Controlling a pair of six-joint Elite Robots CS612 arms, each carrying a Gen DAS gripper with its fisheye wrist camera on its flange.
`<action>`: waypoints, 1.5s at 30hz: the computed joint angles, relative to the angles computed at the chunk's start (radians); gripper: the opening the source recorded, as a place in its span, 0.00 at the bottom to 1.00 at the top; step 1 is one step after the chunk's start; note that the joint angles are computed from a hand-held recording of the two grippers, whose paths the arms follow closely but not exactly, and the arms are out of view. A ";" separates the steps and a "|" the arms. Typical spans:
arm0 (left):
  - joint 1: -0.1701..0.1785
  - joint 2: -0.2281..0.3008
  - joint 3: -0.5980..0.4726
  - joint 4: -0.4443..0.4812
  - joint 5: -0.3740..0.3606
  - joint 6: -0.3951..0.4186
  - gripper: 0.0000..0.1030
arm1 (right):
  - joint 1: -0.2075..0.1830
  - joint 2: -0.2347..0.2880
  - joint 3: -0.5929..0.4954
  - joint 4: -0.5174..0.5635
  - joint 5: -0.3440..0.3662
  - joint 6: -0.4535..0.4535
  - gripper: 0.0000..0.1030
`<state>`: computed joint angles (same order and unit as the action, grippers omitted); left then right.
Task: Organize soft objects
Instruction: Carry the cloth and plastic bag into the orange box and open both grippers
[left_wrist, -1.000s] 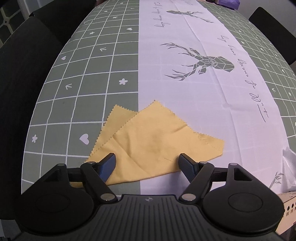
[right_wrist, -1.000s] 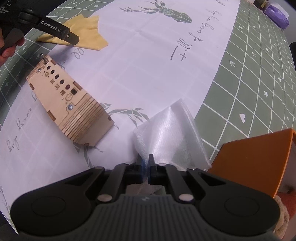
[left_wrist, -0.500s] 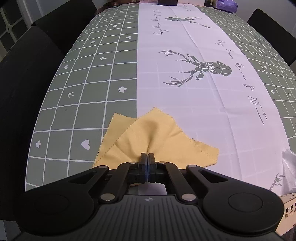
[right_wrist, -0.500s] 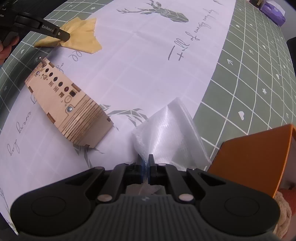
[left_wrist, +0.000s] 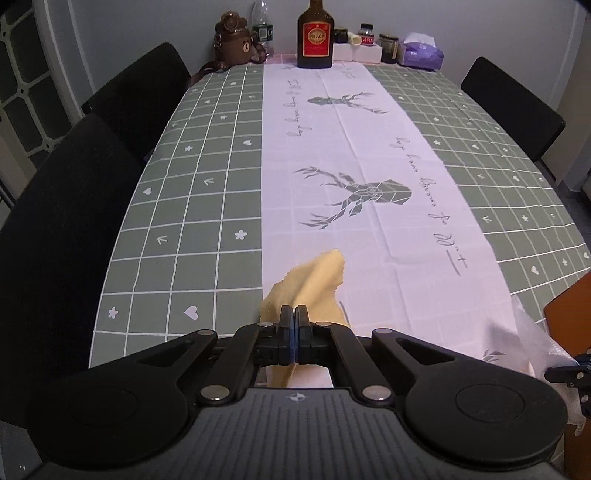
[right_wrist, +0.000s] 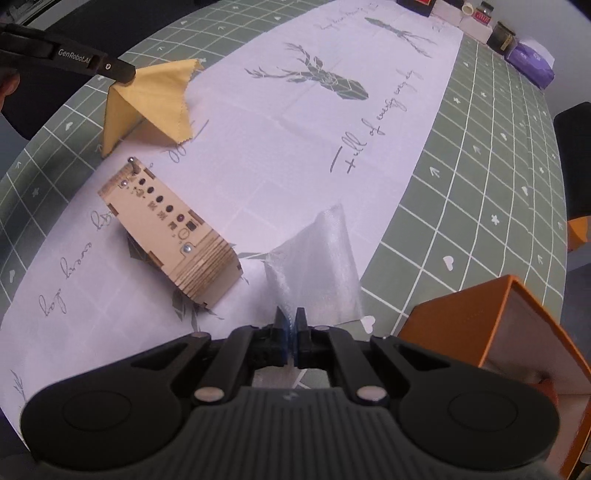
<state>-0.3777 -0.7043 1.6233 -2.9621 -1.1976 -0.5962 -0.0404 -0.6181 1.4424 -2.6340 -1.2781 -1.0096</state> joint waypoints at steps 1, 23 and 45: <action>-0.006 -0.009 0.010 -0.014 0.007 0.002 0.00 | -0.002 -0.009 0.009 -0.009 0.010 -0.002 0.00; -0.192 -0.101 0.081 -0.397 -0.076 0.221 0.00 | -0.132 -0.197 0.252 -0.280 0.140 -0.034 0.00; -0.236 0.096 -0.193 -0.058 -0.353 0.287 0.00 | -0.234 -0.115 0.206 -0.119 -0.002 -0.121 0.00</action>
